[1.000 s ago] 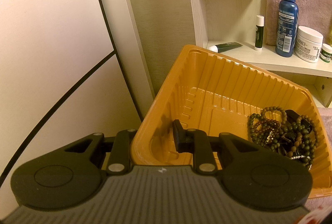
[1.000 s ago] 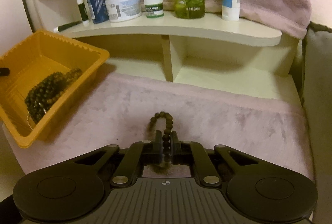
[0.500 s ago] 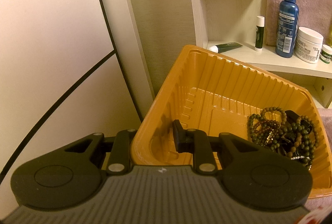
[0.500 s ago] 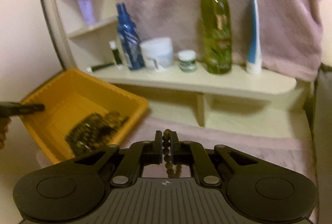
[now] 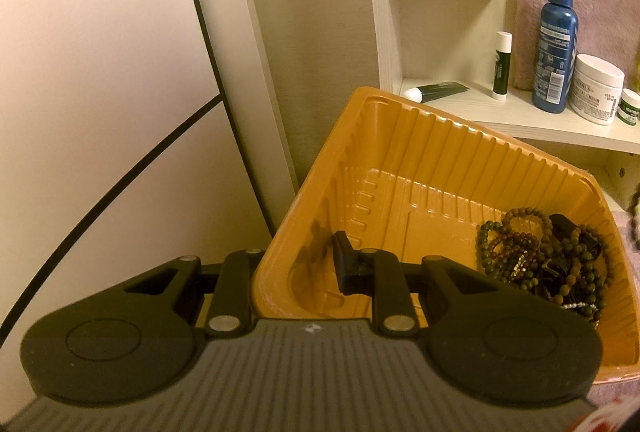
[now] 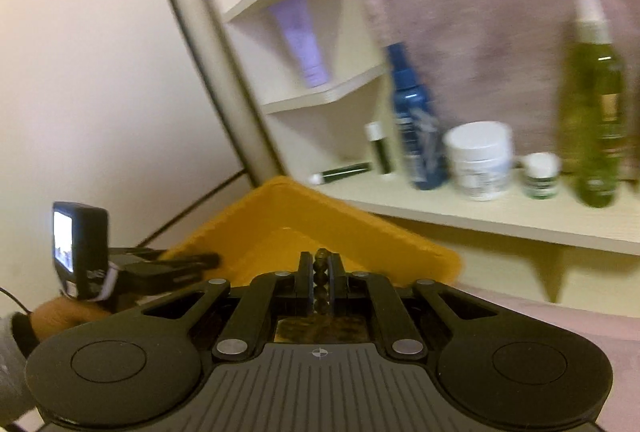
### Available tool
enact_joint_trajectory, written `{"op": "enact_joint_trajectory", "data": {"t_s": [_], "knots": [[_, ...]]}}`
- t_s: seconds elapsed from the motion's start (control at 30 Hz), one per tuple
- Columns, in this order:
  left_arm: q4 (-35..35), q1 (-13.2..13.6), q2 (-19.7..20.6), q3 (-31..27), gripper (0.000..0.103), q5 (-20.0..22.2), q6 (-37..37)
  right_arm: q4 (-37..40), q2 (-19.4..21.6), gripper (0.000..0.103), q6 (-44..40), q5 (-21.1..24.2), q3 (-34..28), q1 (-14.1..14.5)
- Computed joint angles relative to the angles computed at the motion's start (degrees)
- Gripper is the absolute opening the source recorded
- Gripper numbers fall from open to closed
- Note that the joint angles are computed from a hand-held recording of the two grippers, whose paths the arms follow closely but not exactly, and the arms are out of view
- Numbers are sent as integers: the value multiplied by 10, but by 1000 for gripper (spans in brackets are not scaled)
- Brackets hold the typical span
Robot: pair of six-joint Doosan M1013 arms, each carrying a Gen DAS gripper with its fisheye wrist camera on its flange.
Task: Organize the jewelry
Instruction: 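Lift the dark bracelet with the right tool and drop it into the tray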
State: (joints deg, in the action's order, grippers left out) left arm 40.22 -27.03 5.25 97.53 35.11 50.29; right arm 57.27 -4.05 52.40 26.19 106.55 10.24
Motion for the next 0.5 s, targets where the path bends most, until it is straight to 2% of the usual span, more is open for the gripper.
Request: {"op": "enact_joint_trajectory", "data": {"t_s": [0.1, 0.27, 0.5], "knots": [[0, 0, 0, 0, 21, -1, 0, 25, 18, 7, -10, 18, -12, 7], [-1, 1, 0, 0, 21, -2, 0, 7, 50, 7, 20, 35, -28, 17], [-4, 1, 1, -1, 21, -2, 1, -118, 74, 7, 144, 31, -42, 29]]}}
